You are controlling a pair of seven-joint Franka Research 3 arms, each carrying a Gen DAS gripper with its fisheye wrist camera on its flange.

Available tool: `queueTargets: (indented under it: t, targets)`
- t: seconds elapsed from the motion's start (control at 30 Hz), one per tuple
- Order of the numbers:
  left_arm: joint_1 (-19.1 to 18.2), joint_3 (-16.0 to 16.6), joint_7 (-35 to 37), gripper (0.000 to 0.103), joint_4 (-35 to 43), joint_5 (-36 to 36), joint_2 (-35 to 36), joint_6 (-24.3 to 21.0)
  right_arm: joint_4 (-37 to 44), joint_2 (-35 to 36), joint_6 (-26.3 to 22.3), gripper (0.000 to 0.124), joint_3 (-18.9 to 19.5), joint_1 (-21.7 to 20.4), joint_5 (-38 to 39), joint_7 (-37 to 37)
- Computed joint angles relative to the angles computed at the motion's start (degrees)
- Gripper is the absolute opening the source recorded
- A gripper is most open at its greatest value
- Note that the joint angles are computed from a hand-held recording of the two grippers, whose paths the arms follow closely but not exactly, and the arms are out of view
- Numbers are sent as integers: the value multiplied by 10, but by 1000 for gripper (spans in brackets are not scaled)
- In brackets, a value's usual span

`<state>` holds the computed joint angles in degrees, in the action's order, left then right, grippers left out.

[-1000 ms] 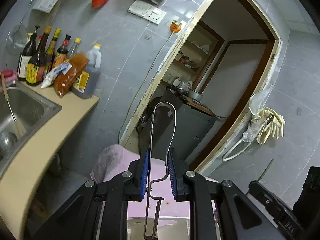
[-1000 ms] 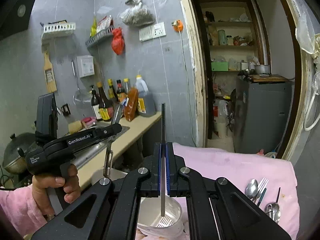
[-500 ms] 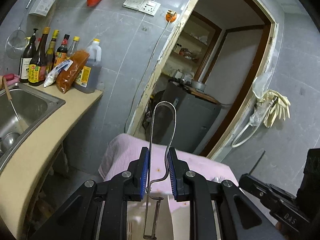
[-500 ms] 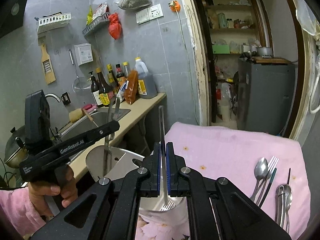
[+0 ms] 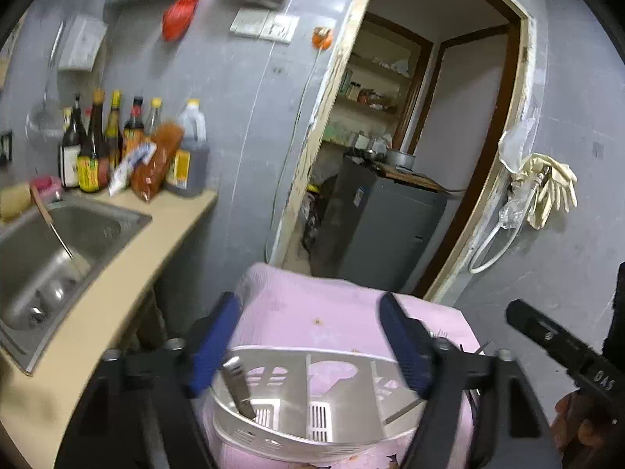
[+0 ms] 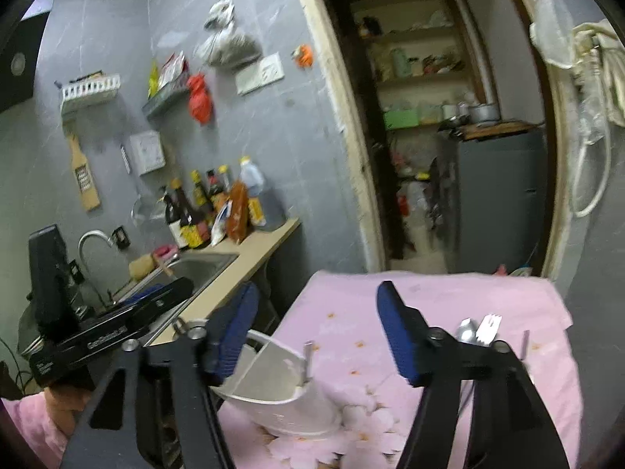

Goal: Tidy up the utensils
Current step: 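Withdraw both open tools from the holder back toward the utensil pile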

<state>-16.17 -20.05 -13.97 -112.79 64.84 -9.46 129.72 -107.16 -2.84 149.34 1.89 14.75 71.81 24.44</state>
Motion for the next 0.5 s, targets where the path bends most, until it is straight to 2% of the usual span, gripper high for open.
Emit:
queueTargets:
  t: [0.03,0.07,0.17,0.23,0.33,0.5]
  targets:
    - [-3,-7,7,84,15,1,8,-21,-4,-5,15,84,-2,-2,8,-8]
    - [-7,-12,13,88,31,3,16,-40,-7,-10,29,91,-6,-4,24,-24]
    - [-27,-24,13,98,74,29,43,-97,-6,-17,56,98,-16,-11,56,-64]
    - [-46,-28,5,101,105,57,65,-138,-3,-21,75,102,-23,-16,92,-108]
    - [-82,-28,-3,102,154,100,106,-196,4,-23,93,102,-32,-26,138,-166]
    - [-141,-11,0,102,234,150,176,-246,20,-15,89,102,-45,-49,174,-232]
